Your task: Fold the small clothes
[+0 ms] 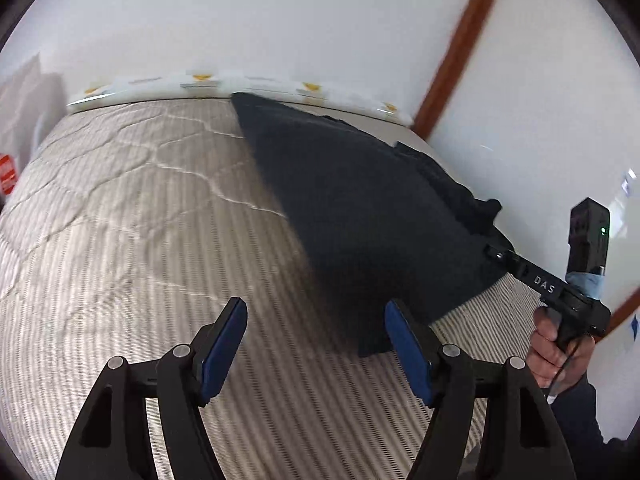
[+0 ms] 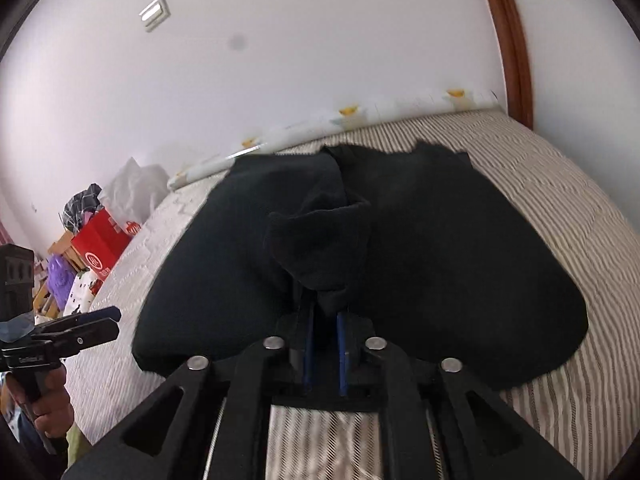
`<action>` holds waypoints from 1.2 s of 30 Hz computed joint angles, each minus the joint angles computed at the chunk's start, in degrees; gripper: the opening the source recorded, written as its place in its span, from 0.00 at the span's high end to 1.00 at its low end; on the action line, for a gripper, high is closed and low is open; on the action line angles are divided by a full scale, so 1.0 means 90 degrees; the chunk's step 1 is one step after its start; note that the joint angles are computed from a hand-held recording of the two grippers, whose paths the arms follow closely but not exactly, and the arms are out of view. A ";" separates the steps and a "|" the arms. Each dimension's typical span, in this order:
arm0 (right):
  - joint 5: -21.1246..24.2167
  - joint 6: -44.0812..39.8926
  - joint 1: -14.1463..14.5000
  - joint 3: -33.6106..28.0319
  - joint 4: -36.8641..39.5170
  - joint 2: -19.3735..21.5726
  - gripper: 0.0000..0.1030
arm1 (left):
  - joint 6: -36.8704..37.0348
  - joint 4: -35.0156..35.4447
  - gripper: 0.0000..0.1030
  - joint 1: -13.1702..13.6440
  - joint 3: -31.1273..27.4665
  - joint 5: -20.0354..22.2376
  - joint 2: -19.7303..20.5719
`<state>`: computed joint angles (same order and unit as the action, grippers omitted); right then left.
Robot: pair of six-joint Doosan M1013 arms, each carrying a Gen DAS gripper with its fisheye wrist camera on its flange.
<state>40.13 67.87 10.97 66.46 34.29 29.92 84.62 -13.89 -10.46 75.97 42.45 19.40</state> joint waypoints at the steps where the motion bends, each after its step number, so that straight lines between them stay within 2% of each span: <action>1: -0.0118 -0.0030 0.0007 0.0081 -0.0009 -0.0044 0.80 | 0.0089 -0.0038 0.30 -0.0018 0.0015 -0.0026 -0.0005; 3: -0.0290 -0.0073 0.0023 0.0163 0.0022 -0.0109 0.57 | 0.0363 -0.0192 0.25 -0.0023 0.0092 -0.0103 -0.0028; 5: -0.0281 -0.0187 -0.0010 0.0118 0.0195 -0.0096 0.42 | 0.0499 -0.0200 0.24 -0.0055 0.0097 -0.0062 -0.0007; 7: -0.0205 -0.0055 -0.0002 -0.0061 0.0211 0.0010 0.41 | 0.0497 -0.0094 0.24 -0.0085 0.0079 -0.0030 0.0039; 13: 0.0435 0.0668 0.0023 -0.0873 0.0057 0.0561 0.41 | 0.0247 0.0172 0.24 -0.0187 -0.0128 0.0223 0.0300; 17: 0.0620 0.0867 0.0049 -0.1240 0.0196 0.0826 0.41 | 0.0190 0.0213 0.24 -0.0224 -0.0286 0.0307 0.0471; 19: 0.0706 0.1117 0.0099 -0.1500 0.0018 0.0988 0.47 | 0.0108 0.0392 0.24 -0.0270 -0.0301 0.0228 0.0481; 21: 0.0793 0.1183 0.0132 -0.1687 -0.0016 0.1111 0.68 | 0.0167 0.0383 0.24 -0.0289 -0.0363 0.0260 0.0520; 22: 0.0803 0.1223 0.0159 -0.1770 -0.0099 0.1159 0.74 | 0.0122 0.0429 0.24 -0.0300 -0.0406 0.0290 0.0551; 23: 0.0772 0.1190 0.0179 -0.1823 -0.0153 0.1186 0.86 | 0.0051 0.0516 0.24 -0.0319 -0.0448 0.0314 0.0579; 26: 0.0602 0.0995 0.0157 -0.1849 -0.0051 0.1182 0.89 | -0.0112 0.0782 0.24 -0.0376 -0.0539 0.0333 0.0642; 30: -0.0194 0.0534 0.0046 -0.1499 0.0078 0.0897 0.90 | -0.0125 0.1029 0.24 -0.0475 -0.0714 0.0394 0.0752; 33: -0.0853 0.0641 -0.0079 -0.1158 -0.0184 0.0641 0.90 | -0.0174 0.1367 0.24 -0.0583 -0.0743 0.0265 0.0771; 36: -0.1450 0.0795 -0.0232 -0.0741 -0.0516 0.0380 0.90 | -0.0073 0.1369 0.24 -0.0642 -0.0832 0.0184 0.0834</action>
<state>27.08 75.03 8.89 59.79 29.64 33.34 83.97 -1.57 -16.24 68.48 44.11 26.91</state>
